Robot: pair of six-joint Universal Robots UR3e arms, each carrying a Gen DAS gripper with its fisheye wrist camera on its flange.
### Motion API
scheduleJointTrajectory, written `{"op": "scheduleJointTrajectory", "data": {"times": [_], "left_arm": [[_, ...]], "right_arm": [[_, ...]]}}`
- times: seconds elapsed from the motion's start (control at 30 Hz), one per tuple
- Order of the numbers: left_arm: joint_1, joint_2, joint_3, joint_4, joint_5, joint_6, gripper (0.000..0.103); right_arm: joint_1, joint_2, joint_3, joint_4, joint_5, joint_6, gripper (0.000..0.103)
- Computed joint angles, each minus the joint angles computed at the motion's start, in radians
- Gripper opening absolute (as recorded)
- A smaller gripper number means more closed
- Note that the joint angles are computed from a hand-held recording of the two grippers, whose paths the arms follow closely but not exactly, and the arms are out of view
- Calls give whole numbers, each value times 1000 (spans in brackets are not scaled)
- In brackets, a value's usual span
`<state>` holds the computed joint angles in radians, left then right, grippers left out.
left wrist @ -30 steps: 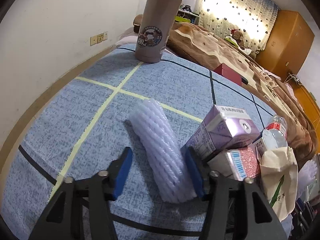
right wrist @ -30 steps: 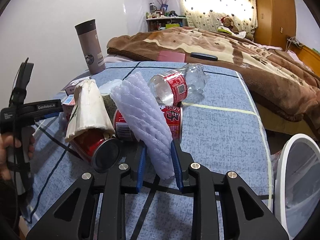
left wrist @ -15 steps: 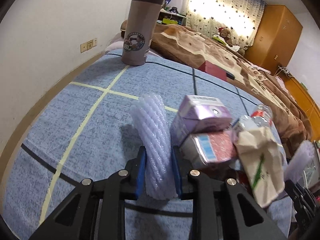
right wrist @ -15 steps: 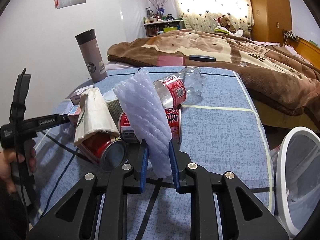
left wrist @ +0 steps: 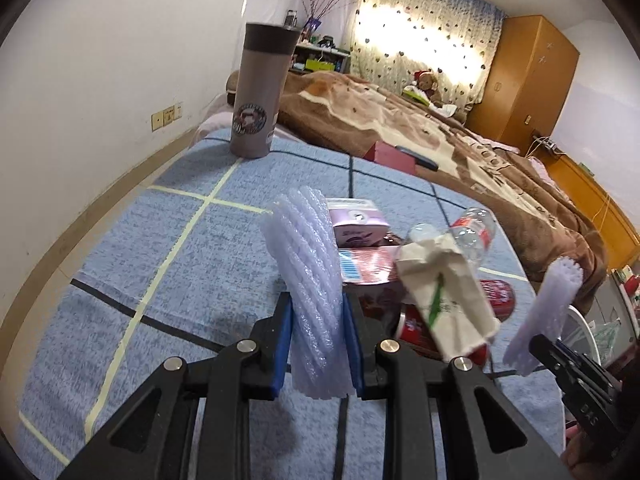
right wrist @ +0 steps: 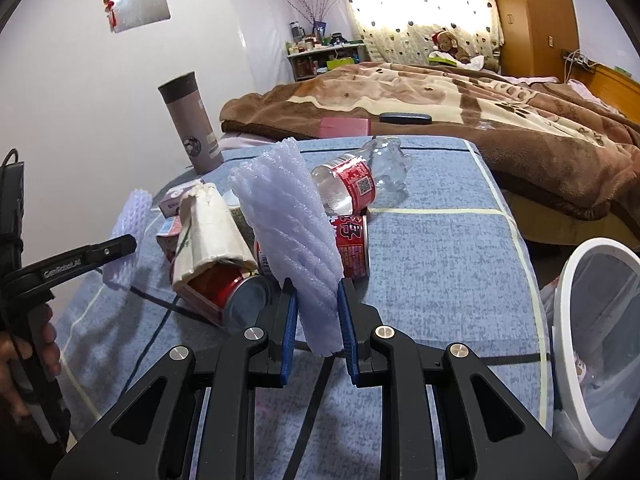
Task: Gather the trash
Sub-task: 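Carry both foam net sleeves over the trash bin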
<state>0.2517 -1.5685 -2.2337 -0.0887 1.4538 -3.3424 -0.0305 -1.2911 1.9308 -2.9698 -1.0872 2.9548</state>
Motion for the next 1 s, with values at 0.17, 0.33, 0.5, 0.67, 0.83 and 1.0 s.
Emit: {"op": "scheduleJointTrajectory", "data": {"times": [0.17,0.33,0.5,0.67,0.83,1.0], "left_arm": [[-62,52,-14,0,27,-11,26],[-157,57,16,7,85,-11,26],[-231,30,75,-6,102,-21,26],[-318,-25,143,-10,124,-30,26],[-411,-92,223,-21,159,-39,26],[-497,-185,330,-32,182,-40,26]], "right_arm": [[-31,-48,50,-18,21,-1,21],[-68,-87,90,-32,47,2,21],[-118,-137,139,-37,70,-1,21],[-172,-179,178,-39,96,0,21],[-237,-233,234,-43,119,-9,21],[-313,-276,267,-23,140,-34,21]]}}
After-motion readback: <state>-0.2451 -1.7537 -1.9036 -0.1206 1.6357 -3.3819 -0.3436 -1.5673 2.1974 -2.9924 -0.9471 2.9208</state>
